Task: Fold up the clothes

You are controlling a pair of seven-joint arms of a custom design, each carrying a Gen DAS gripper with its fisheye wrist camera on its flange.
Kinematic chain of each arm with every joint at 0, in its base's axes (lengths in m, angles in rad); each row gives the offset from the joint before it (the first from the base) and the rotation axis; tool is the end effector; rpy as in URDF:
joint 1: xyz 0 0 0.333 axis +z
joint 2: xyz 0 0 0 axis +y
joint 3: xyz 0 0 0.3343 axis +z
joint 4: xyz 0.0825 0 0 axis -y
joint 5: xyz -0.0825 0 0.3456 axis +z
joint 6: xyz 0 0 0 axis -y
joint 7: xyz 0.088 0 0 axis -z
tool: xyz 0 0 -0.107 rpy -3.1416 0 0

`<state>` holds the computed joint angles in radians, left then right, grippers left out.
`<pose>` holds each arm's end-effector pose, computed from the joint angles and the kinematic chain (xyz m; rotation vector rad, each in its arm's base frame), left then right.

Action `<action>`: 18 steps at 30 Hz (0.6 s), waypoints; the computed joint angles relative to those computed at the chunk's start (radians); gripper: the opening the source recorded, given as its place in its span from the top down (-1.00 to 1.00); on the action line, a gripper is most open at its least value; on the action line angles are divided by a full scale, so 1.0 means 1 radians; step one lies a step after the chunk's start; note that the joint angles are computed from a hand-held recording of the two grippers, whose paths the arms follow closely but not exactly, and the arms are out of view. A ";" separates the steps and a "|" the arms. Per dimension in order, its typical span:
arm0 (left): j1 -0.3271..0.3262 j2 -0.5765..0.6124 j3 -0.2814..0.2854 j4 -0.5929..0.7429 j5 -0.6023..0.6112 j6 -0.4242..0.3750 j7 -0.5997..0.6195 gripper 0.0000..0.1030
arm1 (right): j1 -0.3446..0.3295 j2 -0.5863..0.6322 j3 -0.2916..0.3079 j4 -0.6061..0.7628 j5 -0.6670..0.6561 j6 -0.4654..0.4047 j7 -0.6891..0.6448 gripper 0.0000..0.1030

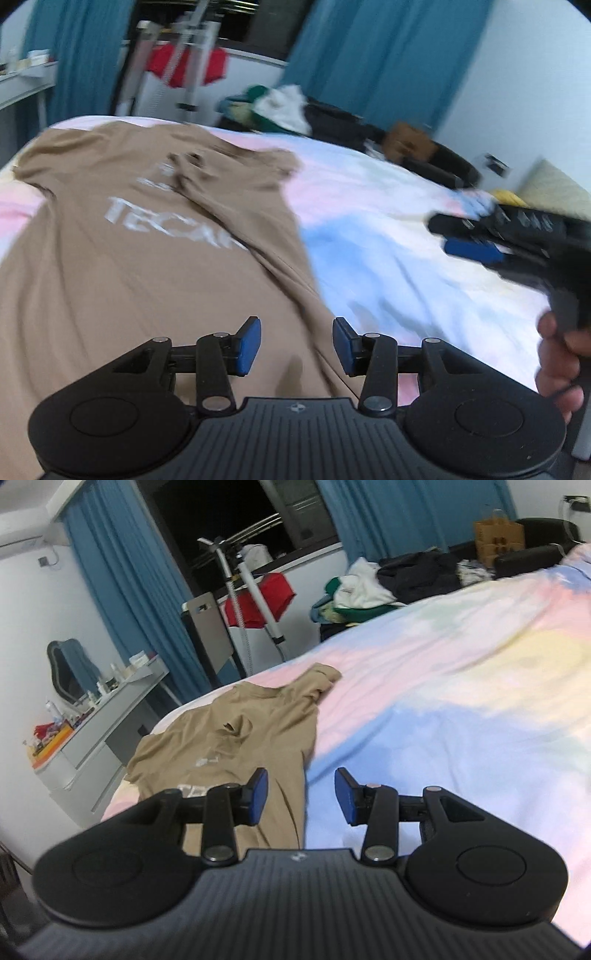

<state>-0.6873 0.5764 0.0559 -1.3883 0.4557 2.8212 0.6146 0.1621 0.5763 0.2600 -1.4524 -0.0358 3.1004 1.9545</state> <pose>0.5760 -0.4631 0.5033 -1.7537 1.8768 -1.1541 0.6874 0.2497 0.5254 -1.4256 1.5022 -0.3790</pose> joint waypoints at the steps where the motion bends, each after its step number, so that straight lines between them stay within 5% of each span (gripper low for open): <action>1: -0.007 -0.005 -0.011 -0.017 0.005 0.013 0.009 0.15 | 0.040 -0.034 -0.061 -0.048 -0.005 0.027 0.041 0.15; 4: -0.024 -0.003 -0.037 -0.054 0.007 0.070 0.049 0.43 | 0.158 -0.114 -0.225 -0.175 -0.043 0.113 0.167 0.15; 8: -0.069 0.040 -0.031 -0.018 -0.003 0.047 0.108 0.42 | 0.319 -0.161 -0.433 -0.302 -0.047 0.248 0.307 0.13; 12: -0.094 0.085 -0.020 0.020 -0.008 0.024 0.157 0.34 | 0.346 -0.175 -0.461 -0.333 -0.029 0.245 0.327 0.07; 16: -0.105 0.123 -0.012 0.069 0.003 -0.022 0.206 0.28 | 0.243 -0.148 -0.344 -0.282 -0.094 0.191 0.321 0.07; 17: -0.111 0.125 -0.003 0.070 0.012 -0.022 0.207 0.31 | 0.226 -0.144 -0.323 -0.276 -0.106 0.182 0.322 0.07; 18: -0.118 0.121 0.009 0.062 0.021 -0.013 0.196 0.63 | 0.203 -0.139 -0.296 -0.269 -0.117 0.175 0.322 0.07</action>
